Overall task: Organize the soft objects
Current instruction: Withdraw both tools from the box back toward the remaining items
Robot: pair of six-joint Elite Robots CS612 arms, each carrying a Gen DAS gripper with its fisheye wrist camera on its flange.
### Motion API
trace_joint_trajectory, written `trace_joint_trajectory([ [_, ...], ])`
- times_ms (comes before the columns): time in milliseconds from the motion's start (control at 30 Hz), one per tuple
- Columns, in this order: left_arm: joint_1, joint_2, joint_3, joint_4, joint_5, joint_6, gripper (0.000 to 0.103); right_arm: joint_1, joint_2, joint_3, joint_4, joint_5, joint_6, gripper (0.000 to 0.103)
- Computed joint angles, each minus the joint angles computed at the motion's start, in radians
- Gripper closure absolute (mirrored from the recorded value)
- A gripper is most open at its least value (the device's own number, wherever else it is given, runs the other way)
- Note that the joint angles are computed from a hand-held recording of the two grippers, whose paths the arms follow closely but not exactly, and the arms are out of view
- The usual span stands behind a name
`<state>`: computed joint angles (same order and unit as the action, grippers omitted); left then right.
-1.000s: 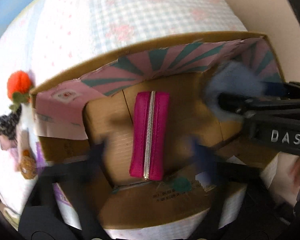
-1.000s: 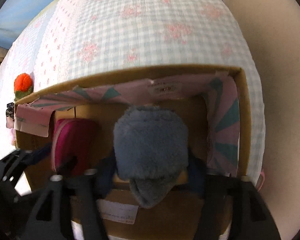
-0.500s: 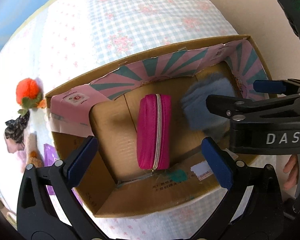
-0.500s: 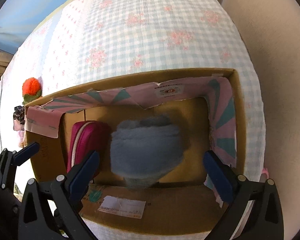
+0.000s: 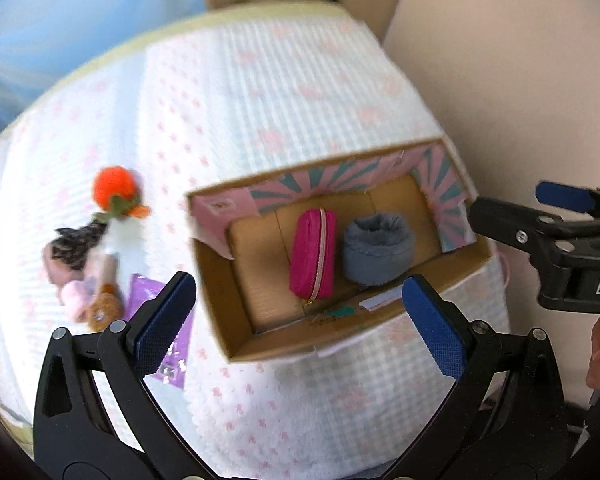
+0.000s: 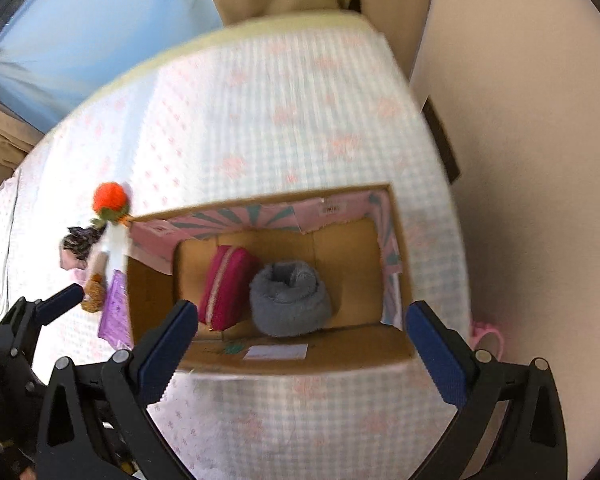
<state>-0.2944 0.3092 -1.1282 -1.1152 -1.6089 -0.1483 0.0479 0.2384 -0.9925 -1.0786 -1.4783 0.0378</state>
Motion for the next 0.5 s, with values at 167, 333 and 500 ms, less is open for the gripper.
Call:
trace_joint_trajectory([
  [167, 0.015, -0.002, -0.114, -0.021, 0.018, -0.014, 0.0, 0.012, 0.009, -0.141, -0.019, -0.025, 0.04, 0.0],
  [333, 0.031, -0.008, -0.207, -0.044, 0.053, -0.032, 0.0, 0.033, 0.01, -0.249, -0.048, -0.057, 0.076, 0.0],
  [500, 0.053, -0.001, -0.305, -0.045, 0.084, -0.052, 0.0, 0.067, 0.015, -0.327, -0.092, -0.105, 0.079, 0.0],
])
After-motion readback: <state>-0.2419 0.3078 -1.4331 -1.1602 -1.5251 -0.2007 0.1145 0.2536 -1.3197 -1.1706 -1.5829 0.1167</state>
